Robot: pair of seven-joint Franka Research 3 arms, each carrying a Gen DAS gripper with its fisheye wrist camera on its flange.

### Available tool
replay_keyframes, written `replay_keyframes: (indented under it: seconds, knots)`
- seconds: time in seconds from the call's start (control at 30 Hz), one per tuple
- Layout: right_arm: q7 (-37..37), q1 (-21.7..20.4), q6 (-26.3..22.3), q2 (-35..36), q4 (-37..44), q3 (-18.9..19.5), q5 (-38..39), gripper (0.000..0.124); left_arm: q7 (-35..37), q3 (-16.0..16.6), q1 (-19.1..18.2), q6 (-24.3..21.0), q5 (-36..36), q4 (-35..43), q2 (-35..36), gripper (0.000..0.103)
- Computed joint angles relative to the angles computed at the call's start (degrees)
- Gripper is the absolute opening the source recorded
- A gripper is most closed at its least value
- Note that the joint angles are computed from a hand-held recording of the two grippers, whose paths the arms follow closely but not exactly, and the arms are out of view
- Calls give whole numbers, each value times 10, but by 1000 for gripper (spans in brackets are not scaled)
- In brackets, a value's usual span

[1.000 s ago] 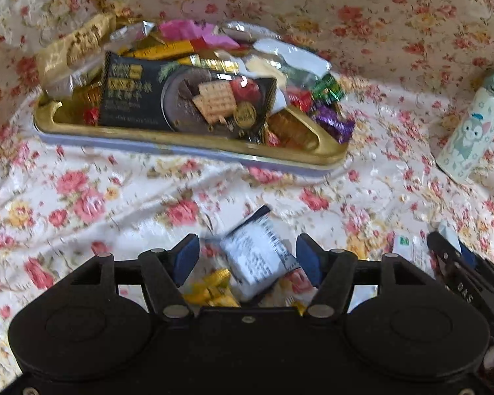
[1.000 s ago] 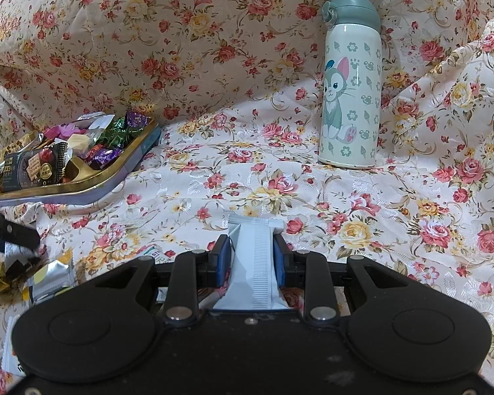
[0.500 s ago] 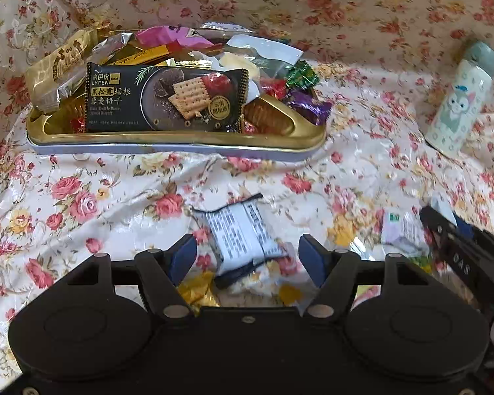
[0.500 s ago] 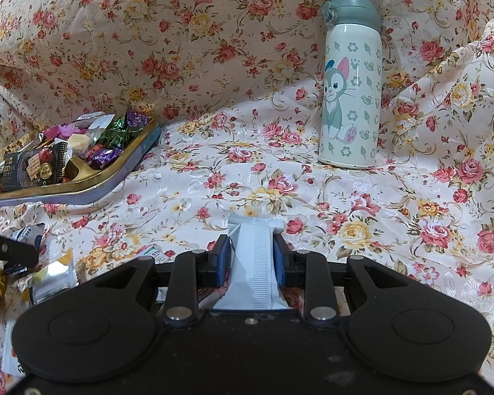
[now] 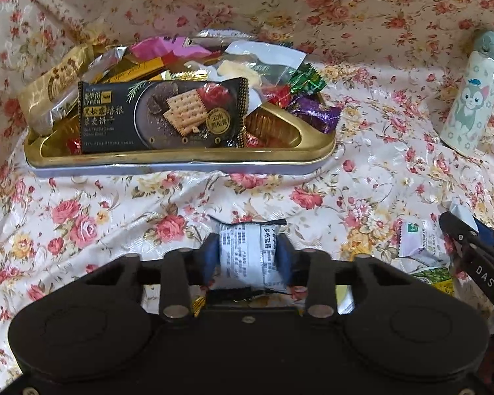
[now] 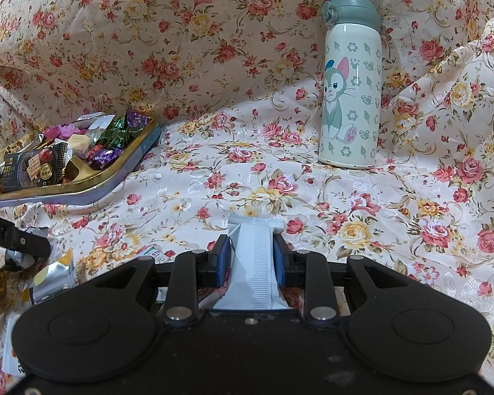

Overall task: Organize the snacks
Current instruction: 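Lift both held snacks and carry them over the large gold tray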

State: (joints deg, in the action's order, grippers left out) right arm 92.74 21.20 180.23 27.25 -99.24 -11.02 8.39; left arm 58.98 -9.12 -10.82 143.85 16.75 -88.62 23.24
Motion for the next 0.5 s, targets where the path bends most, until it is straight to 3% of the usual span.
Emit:
replay_keyframes:
  seconds: [0.1, 0.3, 0.5]
  knots:
    - [0, 1, 0, 0, 0, -1, 0, 28, -20, 7, -4, 26, 14, -23, -16, 41]
    - [-2, -4, 1, -1, -1, 5, 4, 28, -85, 29, -23, 74, 107, -83, -68, 41]
    - [-2, -2, 1, -1, -1, 3, 5, 28, -102, 15, -9, 94, 123, -139, -120, 41]
